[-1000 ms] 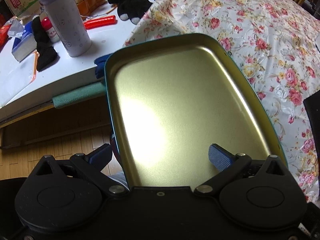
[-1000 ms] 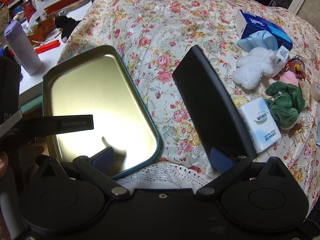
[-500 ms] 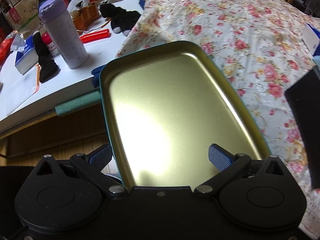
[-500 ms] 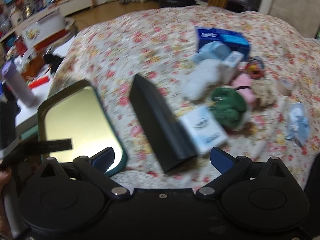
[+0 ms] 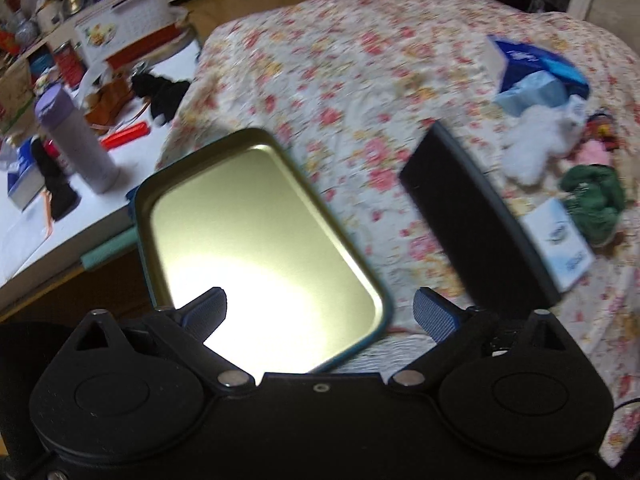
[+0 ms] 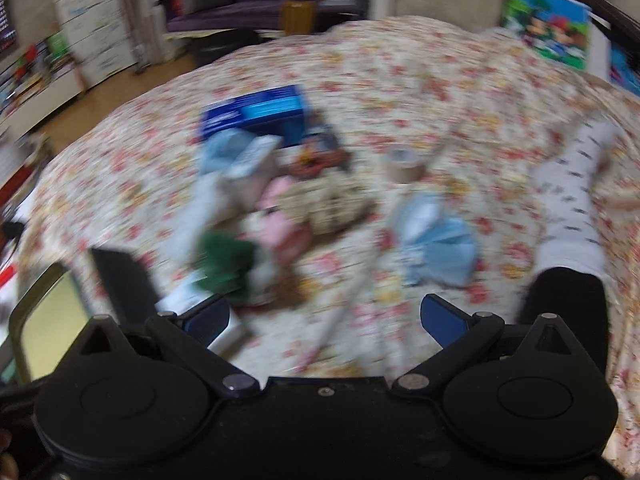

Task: Organize soft objects
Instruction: 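Move both open grippers over to the soft items on the bed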

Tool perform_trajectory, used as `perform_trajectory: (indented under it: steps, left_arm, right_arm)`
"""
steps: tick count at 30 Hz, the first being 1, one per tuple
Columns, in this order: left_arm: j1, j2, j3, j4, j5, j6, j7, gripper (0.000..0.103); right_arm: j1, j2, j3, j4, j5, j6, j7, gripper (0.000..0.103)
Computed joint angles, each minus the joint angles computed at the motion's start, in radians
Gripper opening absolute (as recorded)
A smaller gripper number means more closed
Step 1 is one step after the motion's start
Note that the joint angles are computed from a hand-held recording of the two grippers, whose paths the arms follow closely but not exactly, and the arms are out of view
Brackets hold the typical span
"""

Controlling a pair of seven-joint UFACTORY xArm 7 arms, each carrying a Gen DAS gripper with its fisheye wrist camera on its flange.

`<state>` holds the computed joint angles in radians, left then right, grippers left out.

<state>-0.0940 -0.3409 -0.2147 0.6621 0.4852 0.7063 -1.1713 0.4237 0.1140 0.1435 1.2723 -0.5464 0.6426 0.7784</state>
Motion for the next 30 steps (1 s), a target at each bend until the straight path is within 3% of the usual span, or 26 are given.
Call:
perform_trajectory:
  steps: [6,11,23,30]
  left_arm:
    - [-0.045,0.076,-0.002,0.115,-0.028,-0.024,0.088,0.089]
    - [-0.081,0.172,-0.006,0.221,-0.001,-0.041,0.124,0.084]
    - [-0.217,0.427,0.050,0.487,0.096,-0.010,0.195,0.089]
    - [-0.280,0.547,0.105,0.610,0.088,0.005,0.234,0.089]
  right_arm:
    - [-0.060,0.059,-0.050,0.065,0.026,0.031,-0.005,0.102]
    - [-0.104,0.124,-0.073,0.133,0.120,0.031,-0.071,0.102]
    - [-0.167,0.265,-0.087,0.254,0.366,0.043,-0.209,0.102]
    - [-0.175,0.285,-0.082,0.266,0.434,0.022,-0.259,0.101]
